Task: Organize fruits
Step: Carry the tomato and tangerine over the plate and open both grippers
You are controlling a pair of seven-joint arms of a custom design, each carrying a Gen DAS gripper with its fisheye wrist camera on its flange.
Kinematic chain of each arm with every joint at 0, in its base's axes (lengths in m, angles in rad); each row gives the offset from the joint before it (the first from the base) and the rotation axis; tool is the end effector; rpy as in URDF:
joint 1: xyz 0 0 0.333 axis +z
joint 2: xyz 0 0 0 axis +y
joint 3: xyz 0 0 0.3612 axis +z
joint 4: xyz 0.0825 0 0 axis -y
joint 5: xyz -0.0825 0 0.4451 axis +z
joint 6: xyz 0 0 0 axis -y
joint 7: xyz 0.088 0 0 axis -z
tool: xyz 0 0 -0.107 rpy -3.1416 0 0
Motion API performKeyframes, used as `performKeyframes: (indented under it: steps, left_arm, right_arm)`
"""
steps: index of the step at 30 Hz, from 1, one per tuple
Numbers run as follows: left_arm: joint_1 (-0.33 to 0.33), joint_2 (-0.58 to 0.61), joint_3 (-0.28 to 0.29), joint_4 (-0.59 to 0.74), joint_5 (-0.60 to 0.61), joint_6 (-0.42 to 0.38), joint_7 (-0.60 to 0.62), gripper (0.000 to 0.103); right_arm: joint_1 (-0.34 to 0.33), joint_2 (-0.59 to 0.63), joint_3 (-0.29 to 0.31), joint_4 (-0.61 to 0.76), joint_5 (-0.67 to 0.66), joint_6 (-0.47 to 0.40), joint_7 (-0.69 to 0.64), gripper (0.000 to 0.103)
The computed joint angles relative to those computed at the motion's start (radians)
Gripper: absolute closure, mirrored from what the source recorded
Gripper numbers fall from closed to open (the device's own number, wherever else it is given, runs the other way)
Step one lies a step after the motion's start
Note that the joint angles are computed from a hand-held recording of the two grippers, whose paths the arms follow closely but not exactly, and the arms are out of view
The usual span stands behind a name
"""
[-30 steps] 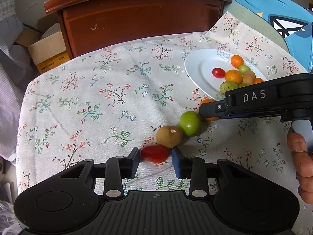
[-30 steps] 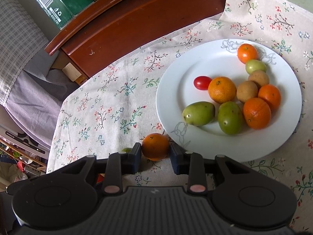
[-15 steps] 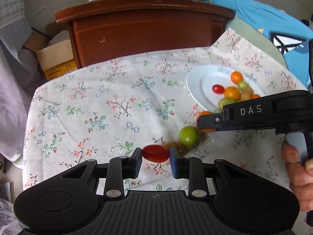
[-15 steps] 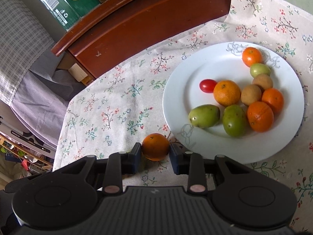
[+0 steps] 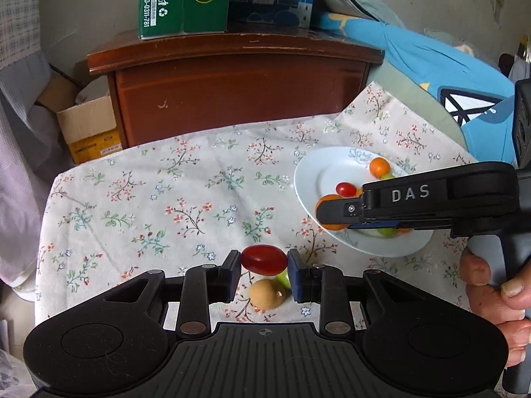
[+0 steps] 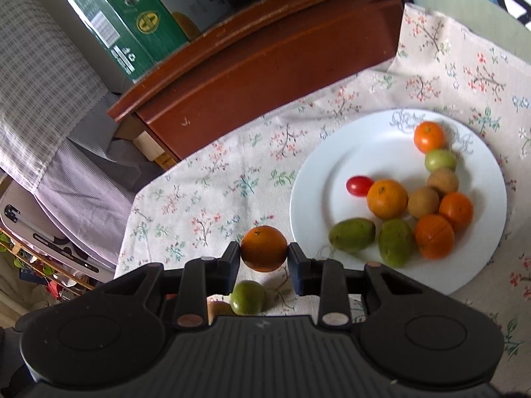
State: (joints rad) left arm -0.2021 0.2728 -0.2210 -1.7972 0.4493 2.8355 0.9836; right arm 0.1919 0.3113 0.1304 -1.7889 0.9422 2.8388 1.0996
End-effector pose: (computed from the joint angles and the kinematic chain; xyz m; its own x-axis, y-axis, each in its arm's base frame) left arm 0.6732 -0.3103 0.5030 -0.2098 -0.9745 0.0795 -0.6953 0.0915 -0.7128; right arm 0.7189 0.1855 0.4597 0.1543 -0.8491 -0.5052 -0.7712 0.2162 -0.5988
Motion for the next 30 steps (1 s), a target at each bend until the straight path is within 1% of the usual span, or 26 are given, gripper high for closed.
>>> performKeyframes:
  steps: [2,7,9,13,16,19,23,25,28,30]
  left_arm:
    - [-0.007,0.0,0.009,0.003,0.012,0.002,-0.022,0.075]
    - [0.001,0.01,0.002,0.02,-0.009,0.035,-0.041,0.075]
    - [-0.008,0.021,0.011,0.04,0.013,0.041,-0.054,0.075]
    - [-0.002,0.045,-0.002,0.079,0.004,0.054,-0.041,0.075]
    - [0.019,0.063,-0.033,0.102,-0.044,0.068,-0.008,0.075]
    - [0.01,0.086,-0.027,0.138,-0.045,0.067,-0.006,0.075]
    - [0.028,0.119,-0.057,0.182,-0.095,0.057,0.028,0.075]
    - [0.023,0.135,-0.056,0.204,-0.1,0.052,0.036,0.075]
    - [0.021,0.166,-0.063,0.247,-0.112,0.038,0.058,0.075]
    - [0.017,0.19,-0.064,0.275,-0.121,0.03,0.064,0.075]
  right_arm:
    - [-0.004,-0.004,0.004,0.001,0.011,0.0,-0.014,0.072]
    - [-0.018,-0.021,0.01,0.0,0.056,-0.007,-0.057,0.072]
    - [-0.019,-0.028,0.005,0.001,0.065,0.0,-0.064,0.072]
    - [-0.033,-0.043,0.003,0.008,0.118,0.024,-0.091,0.072]
    - [-0.032,-0.05,-0.011,0.012,0.113,0.05,-0.074,0.071]
    - [-0.043,-0.058,-0.014,0.017,0.129,0.067,-0.083,0.071]
    - [-0.056,-0.06,-0.019,0.03,0.138,0.084,-0.091,0.071]
    - [-0.059,-0.055,-0.022,0.039,0.134,0.091,-0.092,0.071]
    - [-0.056,-0.038,-0.034,0.053,0.099,0.1,-0.057,0.071]
    - [-0.053,-0.023,-0.046,0.062,0.06,0.088,-0.003,0.071]
